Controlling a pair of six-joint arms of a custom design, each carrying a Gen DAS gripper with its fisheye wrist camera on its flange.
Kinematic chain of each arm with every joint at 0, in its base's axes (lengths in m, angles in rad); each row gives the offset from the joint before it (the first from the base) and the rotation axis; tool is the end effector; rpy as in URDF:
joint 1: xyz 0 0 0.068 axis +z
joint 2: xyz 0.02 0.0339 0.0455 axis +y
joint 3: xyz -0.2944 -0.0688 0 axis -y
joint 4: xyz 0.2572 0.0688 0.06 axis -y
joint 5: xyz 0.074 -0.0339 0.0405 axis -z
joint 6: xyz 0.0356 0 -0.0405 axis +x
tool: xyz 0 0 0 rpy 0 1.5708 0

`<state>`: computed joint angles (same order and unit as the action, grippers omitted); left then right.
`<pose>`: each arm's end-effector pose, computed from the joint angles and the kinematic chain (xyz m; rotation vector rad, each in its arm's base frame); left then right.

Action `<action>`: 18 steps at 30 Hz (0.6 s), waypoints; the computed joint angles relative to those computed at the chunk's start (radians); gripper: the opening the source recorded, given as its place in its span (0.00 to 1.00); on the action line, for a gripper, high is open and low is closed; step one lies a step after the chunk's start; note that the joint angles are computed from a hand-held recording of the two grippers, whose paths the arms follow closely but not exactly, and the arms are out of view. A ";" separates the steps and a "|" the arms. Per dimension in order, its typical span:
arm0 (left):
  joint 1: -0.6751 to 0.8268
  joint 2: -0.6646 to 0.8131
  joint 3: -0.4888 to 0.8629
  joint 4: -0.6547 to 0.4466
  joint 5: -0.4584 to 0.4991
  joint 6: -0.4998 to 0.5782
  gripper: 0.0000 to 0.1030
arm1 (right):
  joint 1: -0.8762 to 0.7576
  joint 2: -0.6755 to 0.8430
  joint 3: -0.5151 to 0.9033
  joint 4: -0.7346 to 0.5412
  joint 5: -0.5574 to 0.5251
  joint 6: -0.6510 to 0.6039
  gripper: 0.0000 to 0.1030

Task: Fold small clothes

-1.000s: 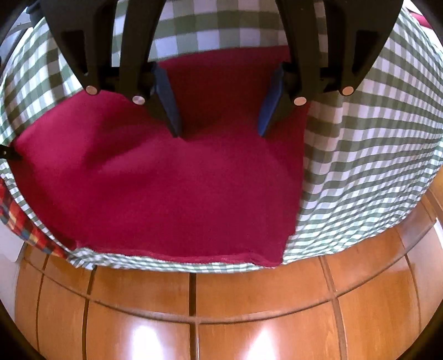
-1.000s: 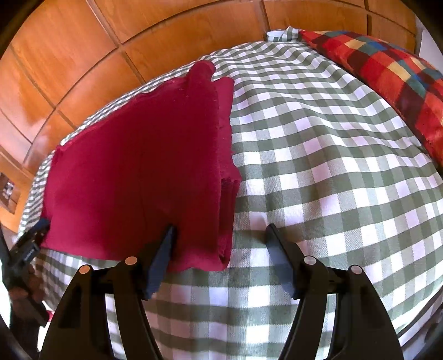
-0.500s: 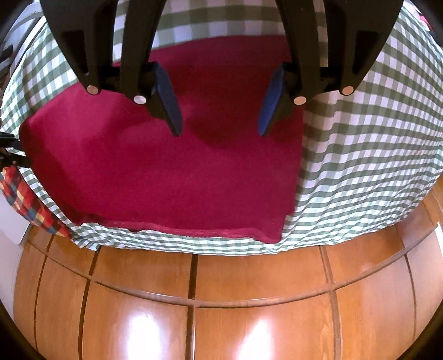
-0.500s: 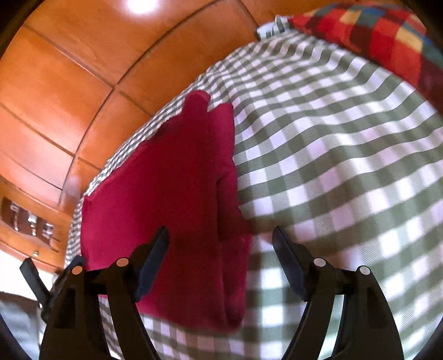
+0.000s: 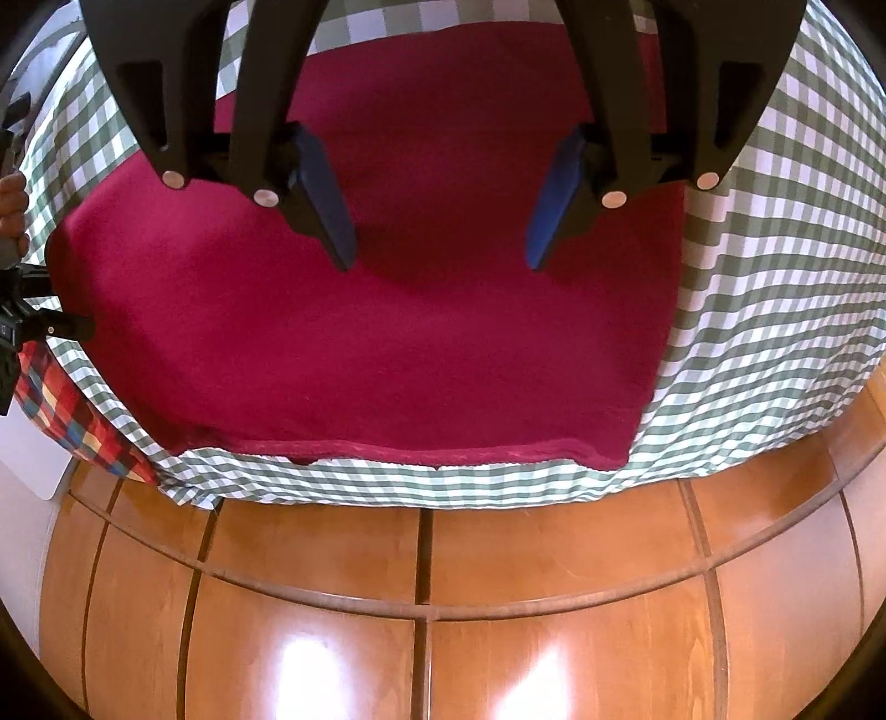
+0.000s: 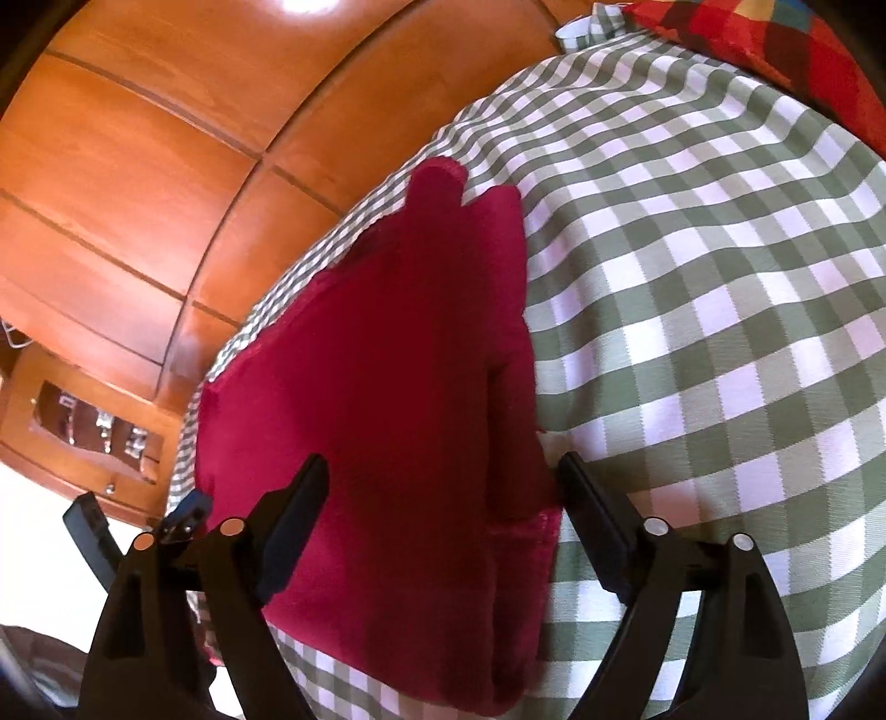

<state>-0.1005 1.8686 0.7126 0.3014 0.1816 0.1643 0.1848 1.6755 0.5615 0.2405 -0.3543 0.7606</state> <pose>0.3342 -0.0402 0.1015 0.4002 2.3822 -0.1909 0.2799 0.0649 0.1196 0.5657 2.4953 0.8295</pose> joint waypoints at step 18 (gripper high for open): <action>0.009 0.003 -0.010 -0.004 0.011 -0.025 0.62 | 0.078 0.022 0.074 -0.072 0.042 0.023 0.35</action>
